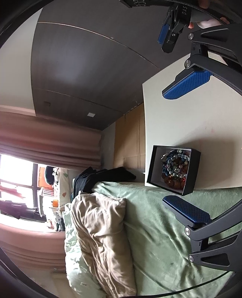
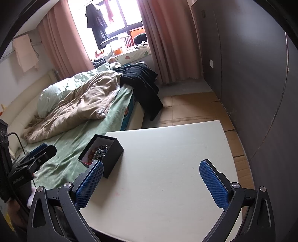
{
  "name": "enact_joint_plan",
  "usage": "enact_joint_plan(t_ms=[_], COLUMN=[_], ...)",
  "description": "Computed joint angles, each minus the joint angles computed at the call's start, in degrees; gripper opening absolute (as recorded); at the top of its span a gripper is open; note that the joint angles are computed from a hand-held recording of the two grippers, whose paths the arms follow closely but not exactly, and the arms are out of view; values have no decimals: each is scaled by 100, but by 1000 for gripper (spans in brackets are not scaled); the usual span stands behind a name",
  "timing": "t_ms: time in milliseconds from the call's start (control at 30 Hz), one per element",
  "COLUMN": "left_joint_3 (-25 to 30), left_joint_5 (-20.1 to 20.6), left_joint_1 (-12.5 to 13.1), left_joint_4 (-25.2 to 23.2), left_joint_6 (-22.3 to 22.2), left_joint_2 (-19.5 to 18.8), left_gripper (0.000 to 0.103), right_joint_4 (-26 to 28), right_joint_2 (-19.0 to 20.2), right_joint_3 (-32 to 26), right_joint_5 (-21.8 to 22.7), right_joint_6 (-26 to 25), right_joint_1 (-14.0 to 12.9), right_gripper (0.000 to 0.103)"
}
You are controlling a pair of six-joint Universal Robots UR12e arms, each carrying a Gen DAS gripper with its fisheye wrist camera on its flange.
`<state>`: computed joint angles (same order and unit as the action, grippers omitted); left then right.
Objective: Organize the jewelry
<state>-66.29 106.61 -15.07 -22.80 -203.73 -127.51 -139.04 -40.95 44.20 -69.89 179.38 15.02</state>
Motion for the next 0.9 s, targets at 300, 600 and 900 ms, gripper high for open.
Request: enact_joint_plan(t_ms=[300, 600, 900], left_joint_3=[11, 21, 5], left_joint_5=[67, 126, 145], left_joint_1=[-19, -27, -34], left_joint_4=[-5, -59, -27], left_joint_6=[73, 65, 153], left_joint_2=[0, 1, 5], left_gripper=[103, 103, 103], right_joint_4=[-9, -77, -62], right_joint_2=[-3, 4, 17], right_joint_3=[8, 21, -2], right_joint_5=[-22, -35, -89], right_joint_6=[31, 115, 125], right_joint_1=[-10, -22, -8], right_gripper=[103, 103, 103])
